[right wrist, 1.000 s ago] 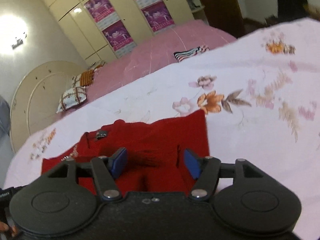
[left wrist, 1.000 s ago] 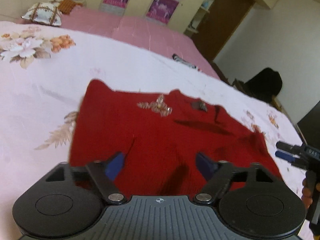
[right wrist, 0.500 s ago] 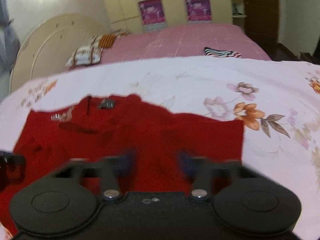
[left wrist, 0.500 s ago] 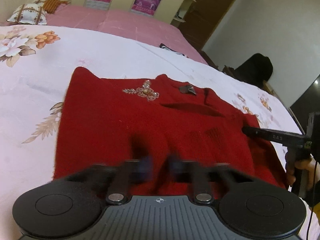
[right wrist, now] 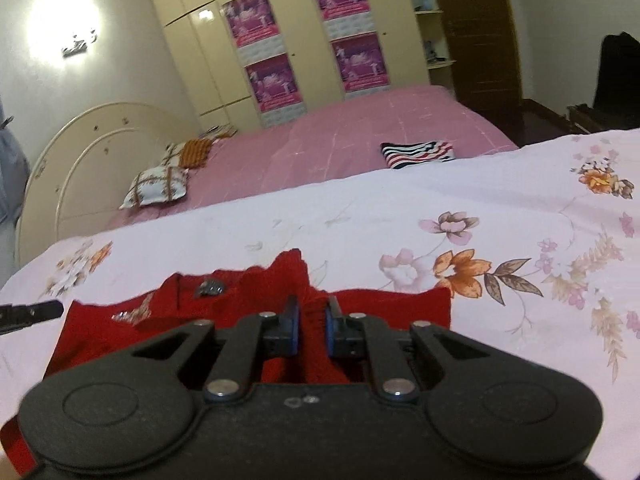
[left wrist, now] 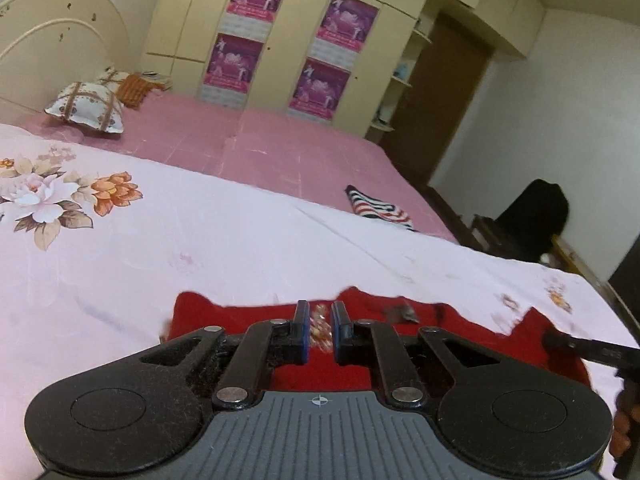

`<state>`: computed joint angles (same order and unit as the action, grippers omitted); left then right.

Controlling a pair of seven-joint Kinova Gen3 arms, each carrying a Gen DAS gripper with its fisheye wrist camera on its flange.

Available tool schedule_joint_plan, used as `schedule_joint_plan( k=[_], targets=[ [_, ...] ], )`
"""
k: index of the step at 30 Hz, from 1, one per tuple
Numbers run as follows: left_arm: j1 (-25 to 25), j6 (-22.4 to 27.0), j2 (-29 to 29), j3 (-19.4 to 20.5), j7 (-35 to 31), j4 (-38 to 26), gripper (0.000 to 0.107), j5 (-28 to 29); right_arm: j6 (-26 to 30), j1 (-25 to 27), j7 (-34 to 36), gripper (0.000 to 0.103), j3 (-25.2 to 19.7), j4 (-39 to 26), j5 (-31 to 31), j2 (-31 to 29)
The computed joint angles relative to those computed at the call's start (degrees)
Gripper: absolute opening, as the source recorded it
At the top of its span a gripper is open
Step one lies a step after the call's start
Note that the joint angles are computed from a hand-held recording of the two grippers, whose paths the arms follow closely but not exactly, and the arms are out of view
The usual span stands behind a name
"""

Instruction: Fold small clothes

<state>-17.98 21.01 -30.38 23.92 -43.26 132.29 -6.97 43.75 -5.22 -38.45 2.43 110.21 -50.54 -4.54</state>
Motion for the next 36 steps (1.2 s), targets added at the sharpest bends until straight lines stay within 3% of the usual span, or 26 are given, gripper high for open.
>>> schedule_joint_plan(
  k=[2, 6, 7, 8, 9, 10, 13, 15, 17, 19, 21, 24, 27, 29, 30, 31, 32, 36],
  targets=[
    [3.21, 0.4, 2.08, -3.41, -2.88, -0.46, 0.011, 2.55, -0.41, -0.04, -0.28, 0.012, -0.51, -0.01, -0.28, 0.32],
    [12.66, 4.56, 3.18, -10.75, -7.27, -1.3, 0.012, 3.66, 1.73, -0.19, -1.93, 0.014, -1.09, -1.26, 4.83, 1.42],
    [14.06, 5.58, 3.66, -11.84, -8.23, -1.59, 0.019, 4.16, 2.33, 0.06, -2.76, 0.017, -1.0, -1.45, 5.56, 1.85],
    [14.39, 6.8, 4.1, -11.88, -8.25, -2.02, 0.058, 4.16, 2.51, 0.32, -4.08, 0.023, -1.05, -1.48, 6.1, 2.06],
    [13.67, 7.58, 4.1, -10.95, -7.34, -2.14, 0.086, 3.85, 2.42, 0.59, -5.79, 0.024, -1.12, -1.48, 6.76, 2.18],
    [11.88, 7.44, 3.03, -8.96, -5.5, -1.58, 0.103, 3.18, 3.11, 0.98, -6.61, 0.027, -0.88, -1.64, 6.6, 2.43],
    [12.62, 6.22, 2.62, -9.06, -5.57, -0.77, 0.103, 3.42, 4.45, 1.88, -7.64, 0.028, -0.75, -1.8, 6.69, 2.7],
    [15.23, 6.43, 4.06, -11.47, -7.38, -0.83, 0.1, 4.46, 4.51, 2.07, -7.71, 0.028, -0.95, -1.56, 7.09, 2.4],
    [17.29, 6.14, 5.05, -13.15, -9.28, -0.66, 0.067, 5.52, 4.44, 2.07, -7.6, 0.028, -1.03, -1.21, 7.31, 1.96],
    [20.21, 6.16, 6.19, -16.05, -11.92, -0.62, 0.048, 7.9, 4.43, 2.05, -7.52, 0.028, -0.95, -0.98, 7.39, 1.82],
    [20.53, 7.42, 7.04, -14.7, -12.86, -1.34, 0.04, 7.29, 4.47, 2.09, -7.3, 0.028, -0.82, -1.02, 7.43, 1.88],
    [21.38, 7.47, 6.67, -14.13, -14.01, -1.29, 0.013, 7.71, 4.13, 2.11, -7.08, 0.03, -0.78, -1.16, 7.65, 2.02],
    [18.29, 5.63, 3.78, -10.21, -11.32, -0.43, 0.01, 6.55, 2.92, 1.9, -5.64, 0.045, -0.99, -1.23, 6.71, 2.23],
    [15.88, 4.51, 1.98, -7.43, -9.61, -0.28, 0.008, 5.47, 1.67, 1.46, -3.71, 0.062, -1.32, -1.02, 5.76, 2.33],
    [14.57, 4.12, 1.18, -5.99, -8.83, -0.33, 0.008, 4.89, 1.51, 1.16, -3.06, 0.061, -1.59, -1.23, 5.93, 2.62],
    [13.54, 3.78, 0.6, -4.97, -8.29, -0.39, 0.008, 4.42, 1.94, 0.84, -3.17, 0.043, -1.97, -1.88, 7.02, 3.08],
    [12.28, 3.5, -0.05, -3.66, -7.64, -0.36, 0.008, 3.92, 2.68, 0.54, -2.91, 0.01, -2.33, -2.57, 8.04, 3.58],
    [7.83, 2.42, -3.21, -0.04, -5.32, 0.09, 0.008, 2.91, 2.72, 0.64, 2.39, 0.011, -2.07, -0.79, 5.74, 1.45]
  ],
)
